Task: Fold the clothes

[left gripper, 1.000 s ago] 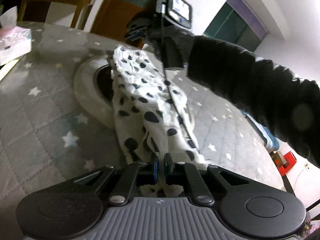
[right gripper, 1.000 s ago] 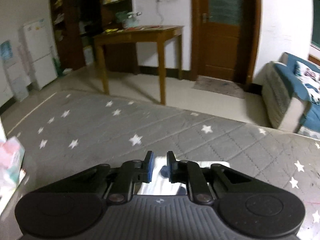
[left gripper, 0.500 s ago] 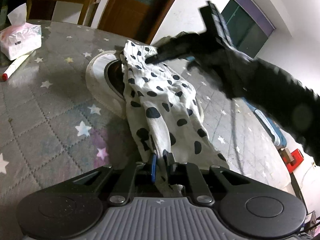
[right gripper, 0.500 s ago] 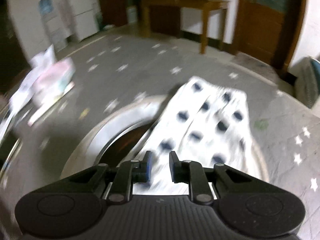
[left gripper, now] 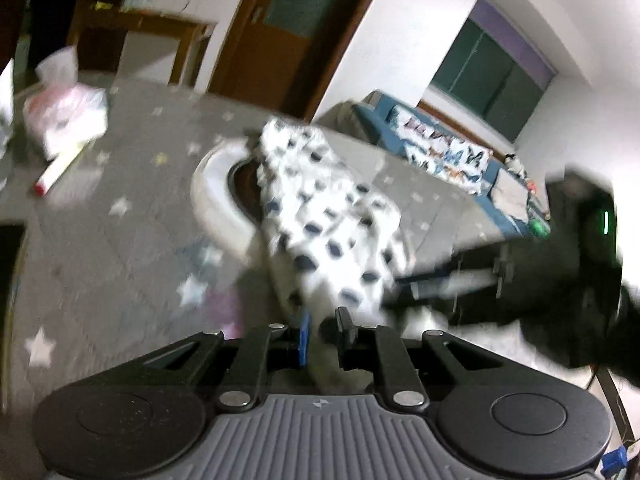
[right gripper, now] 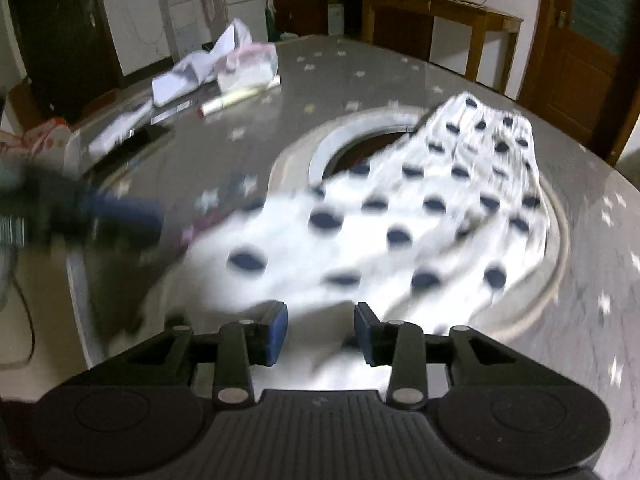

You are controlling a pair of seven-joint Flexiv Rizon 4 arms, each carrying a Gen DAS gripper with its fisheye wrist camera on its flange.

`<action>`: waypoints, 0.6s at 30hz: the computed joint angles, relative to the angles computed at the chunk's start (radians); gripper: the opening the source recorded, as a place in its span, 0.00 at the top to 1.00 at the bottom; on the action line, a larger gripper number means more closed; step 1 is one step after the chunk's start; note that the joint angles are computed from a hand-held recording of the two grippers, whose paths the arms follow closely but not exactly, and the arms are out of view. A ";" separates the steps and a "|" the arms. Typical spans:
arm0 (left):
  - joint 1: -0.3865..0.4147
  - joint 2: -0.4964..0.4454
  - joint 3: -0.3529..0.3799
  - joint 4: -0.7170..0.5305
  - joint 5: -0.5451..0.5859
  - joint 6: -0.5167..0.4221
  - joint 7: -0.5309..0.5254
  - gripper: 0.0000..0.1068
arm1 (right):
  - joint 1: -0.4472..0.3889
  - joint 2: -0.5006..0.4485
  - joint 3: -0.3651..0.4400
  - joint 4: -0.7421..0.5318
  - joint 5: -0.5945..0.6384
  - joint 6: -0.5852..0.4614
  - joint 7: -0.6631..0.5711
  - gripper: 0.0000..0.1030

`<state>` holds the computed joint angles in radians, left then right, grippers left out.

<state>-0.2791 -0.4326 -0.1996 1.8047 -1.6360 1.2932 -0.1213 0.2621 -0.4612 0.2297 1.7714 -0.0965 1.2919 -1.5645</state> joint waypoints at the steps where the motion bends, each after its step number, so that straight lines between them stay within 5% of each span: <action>1: -0.005 -0.009 -0.007 -0.018 -0.013 0.003 0.026 0.86 | 0.016 0.011 -0.018 0.033 -0.016 0.024 0.012 0.62; 6: -0.017 -0.085 -0.028 -0.099 0.085 0.017 -0.007 0.86 | 0.043 0.039 -0.057 0.133 -0.048 0.133 0.089 0.62; 13: 0.014 -0.175 -0.011 -0.137 0.398 0.037 -0.269 0.86 | -0.065 0.039 0.030 0.125 0.027 0.183 0.085 0.62; 18: 0.069 -0.171 -0.065 -0.116 0.441 0.039 -0.306 0.86 | -0.022 -0.004 -0.118 0.080 -0.009 0.236 0.215 0.63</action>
<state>-0.2101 -0.6037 -0.2643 1.6886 -1.1953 1.3320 -0.4275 0.2397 -0.4657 0.1118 1.8510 -0.1052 1.5282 -1.3497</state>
